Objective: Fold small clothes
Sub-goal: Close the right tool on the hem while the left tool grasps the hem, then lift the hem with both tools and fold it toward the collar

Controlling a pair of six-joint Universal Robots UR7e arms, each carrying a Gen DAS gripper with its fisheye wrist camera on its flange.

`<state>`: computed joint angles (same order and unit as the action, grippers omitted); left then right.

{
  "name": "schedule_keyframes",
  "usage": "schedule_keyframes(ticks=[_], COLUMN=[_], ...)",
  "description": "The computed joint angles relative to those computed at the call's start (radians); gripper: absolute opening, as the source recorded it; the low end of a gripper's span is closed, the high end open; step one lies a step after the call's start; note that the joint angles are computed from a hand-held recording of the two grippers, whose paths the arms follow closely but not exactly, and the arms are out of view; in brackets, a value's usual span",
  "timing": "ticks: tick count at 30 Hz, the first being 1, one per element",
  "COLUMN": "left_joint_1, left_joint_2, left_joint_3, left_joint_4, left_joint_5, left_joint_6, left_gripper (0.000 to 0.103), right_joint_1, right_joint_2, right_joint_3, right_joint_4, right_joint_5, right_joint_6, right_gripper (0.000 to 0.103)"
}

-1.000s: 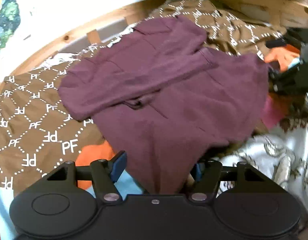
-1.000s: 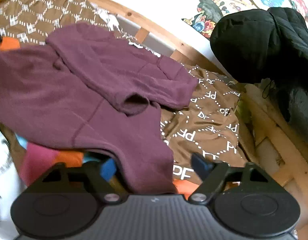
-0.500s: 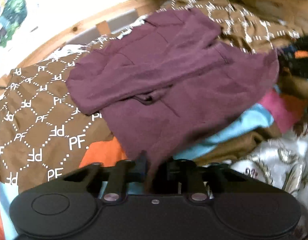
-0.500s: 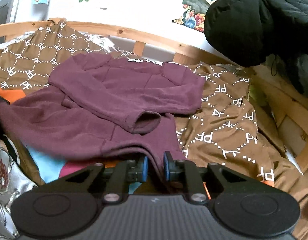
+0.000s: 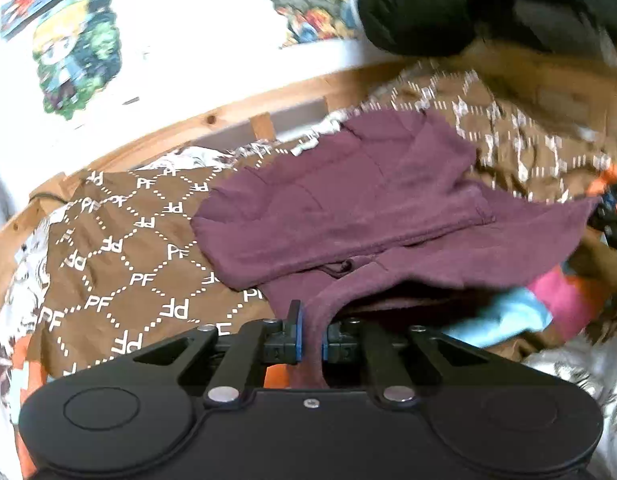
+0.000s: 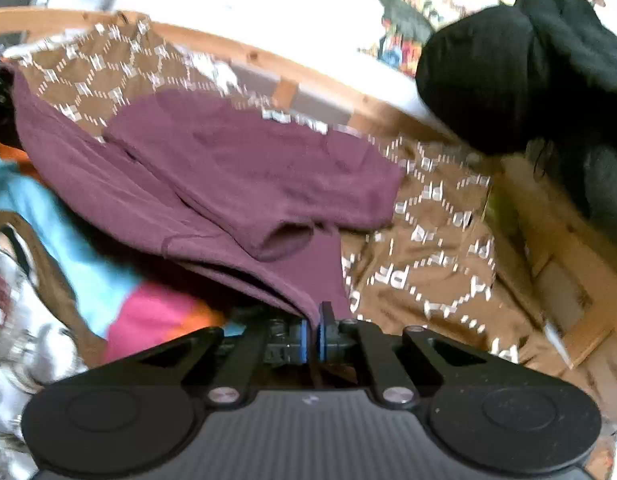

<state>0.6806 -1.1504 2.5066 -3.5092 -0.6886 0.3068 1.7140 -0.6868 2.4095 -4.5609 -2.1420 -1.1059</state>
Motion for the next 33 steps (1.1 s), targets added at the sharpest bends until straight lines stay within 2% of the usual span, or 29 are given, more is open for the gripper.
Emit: schedule_keyframes(ticks=[4, 7, 9, 14, 17, 20, 27, 30, 33], left_joint_1=[0.016, 0.034, 0.022, -0.007, -0.006, 0.018, 0.092, 0.134, 0.178], left_joint_2=[-0.115, -0.255, -0.349, -0.573, -0.629, -0.591, -0.297, -0.158, -0.028], left_joint_3=[0.038, 0.056, 0.065, 0.055, 0.023, -0.037, -0.305, -0.465, -0.604], left_joint_4=[0.012, 0.108, 0.194, 0.483, 0.612, 0.644, 0.641, 0.693, 0.693], left_joint_5=[-0.05, -0.126, -0.133, -0.166, -0.19, -0.211, -0.169, -0.135, -0.112], left_joint_6=[-0.021, -0.053, -0.074, -0.141, -0.191, -0.198, -0.138, -0.121, -0.065], left_gripper=[0.008, 0.008, 0.008, 0.008, 0.009, 0.009, 0.009, 0.009, 0.009], right_joint_1=[0.083, 0.159, 0.211, 0.363, 0.416, 0.407, 0.303, 0.234, 0.17], right_joint_2=[-0.071, -0.175, -0.248, -0.396, -0.464, -0.462, -0.325, -0.28, -0.249], right_joint_3=[0.052, 0.091, 0.109, 0.13, 0.121, 0.091, -0.067, -0.182, -0.29], right_joint_4=[0.076, 0.268, 0.405, 0.677, 0.825, 0.831, 0.577, 0.575, 0.642], right_joint_5=[-0.024, -0.078, -0.105, -0.173, -0.192, -0.186, -0.13, -0.081, -0.04], right_joint_6=[0.036, 0.176, 0.275, 0.412, 0.474, 0.447, 0.189, 0.115, 0.122], right_gripper=[0.006, 0.006, 0.006, 0.006, 0.006, 0.006, 0.006, 0.006, 0.006])
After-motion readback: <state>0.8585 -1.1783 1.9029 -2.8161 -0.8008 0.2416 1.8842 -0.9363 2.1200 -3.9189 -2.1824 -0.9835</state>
